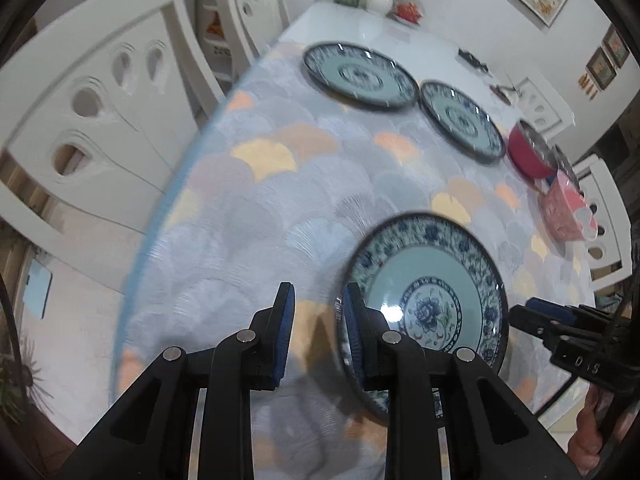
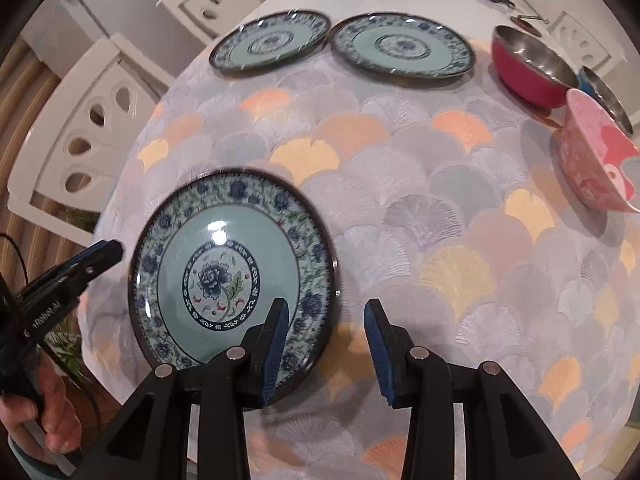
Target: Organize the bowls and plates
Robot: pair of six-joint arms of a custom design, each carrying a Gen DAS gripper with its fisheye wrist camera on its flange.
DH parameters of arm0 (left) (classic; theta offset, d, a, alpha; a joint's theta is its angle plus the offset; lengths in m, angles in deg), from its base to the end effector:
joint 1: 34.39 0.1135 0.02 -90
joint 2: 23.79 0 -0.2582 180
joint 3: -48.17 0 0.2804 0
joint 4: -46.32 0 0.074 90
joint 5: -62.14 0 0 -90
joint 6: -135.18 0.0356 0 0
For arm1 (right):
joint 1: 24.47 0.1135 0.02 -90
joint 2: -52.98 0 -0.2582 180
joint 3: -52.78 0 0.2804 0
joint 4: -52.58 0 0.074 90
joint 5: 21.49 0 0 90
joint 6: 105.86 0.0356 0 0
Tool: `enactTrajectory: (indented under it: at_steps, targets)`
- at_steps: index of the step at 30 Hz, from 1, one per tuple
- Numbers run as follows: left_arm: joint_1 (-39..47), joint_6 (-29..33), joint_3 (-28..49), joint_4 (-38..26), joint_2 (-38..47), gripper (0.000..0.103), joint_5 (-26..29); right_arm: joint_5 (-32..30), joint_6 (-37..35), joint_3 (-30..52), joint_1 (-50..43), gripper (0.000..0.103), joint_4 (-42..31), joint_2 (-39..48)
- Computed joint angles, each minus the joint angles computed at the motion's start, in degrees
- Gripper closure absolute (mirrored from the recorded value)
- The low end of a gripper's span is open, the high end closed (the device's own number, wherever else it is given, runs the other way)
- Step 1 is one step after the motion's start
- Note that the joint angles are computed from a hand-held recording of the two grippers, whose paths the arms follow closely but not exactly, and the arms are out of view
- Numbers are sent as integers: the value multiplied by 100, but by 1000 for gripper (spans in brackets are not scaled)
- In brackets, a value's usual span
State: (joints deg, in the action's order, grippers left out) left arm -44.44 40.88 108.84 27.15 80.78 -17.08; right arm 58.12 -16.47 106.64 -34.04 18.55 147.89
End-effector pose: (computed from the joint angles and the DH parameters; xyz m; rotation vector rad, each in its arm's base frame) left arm 0.3300 -0.0653 0.0718 0.1949 2.6734 -0.3310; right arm 0.2788 -0.0405 0.0813 0.1893 2.8521 0.2256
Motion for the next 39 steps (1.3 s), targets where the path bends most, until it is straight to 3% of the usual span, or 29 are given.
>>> enactTrajectory:
  at_steps: [9,13,14,22,28,31,33,39]
  targets:
    - [115,74,342,-156,-847,80,7,-150,-37,350,-311,65,-361,-818]
    - [-34,53,743,-172,-993,74,63,-233,-69,814,-401,65,-555,-952]
    - [-77,56,839,-177,-984,70,55,-241,-81,957,-418,65,-584,-962]
    - [-278,52,2094,-261,-229,70,98,-235,-136,2218,-448,62,-659,-426]
    - [-291,-148,3423,-573,984,70,100,-248,-127,3662,-443,51,-738,793]
    - [-278,-305,4449,-1004,1934,59,22,-230,-166,4633,-367,47,-867,1723]
    - [-256,-469,5149,-1344,2564,49,11,-266,-179,5456,-320,47,-1090,2493]
    - [-146,-901,7068,-2265,4208,49,210,-261,-227,8731,-95,47,-2184,5094]
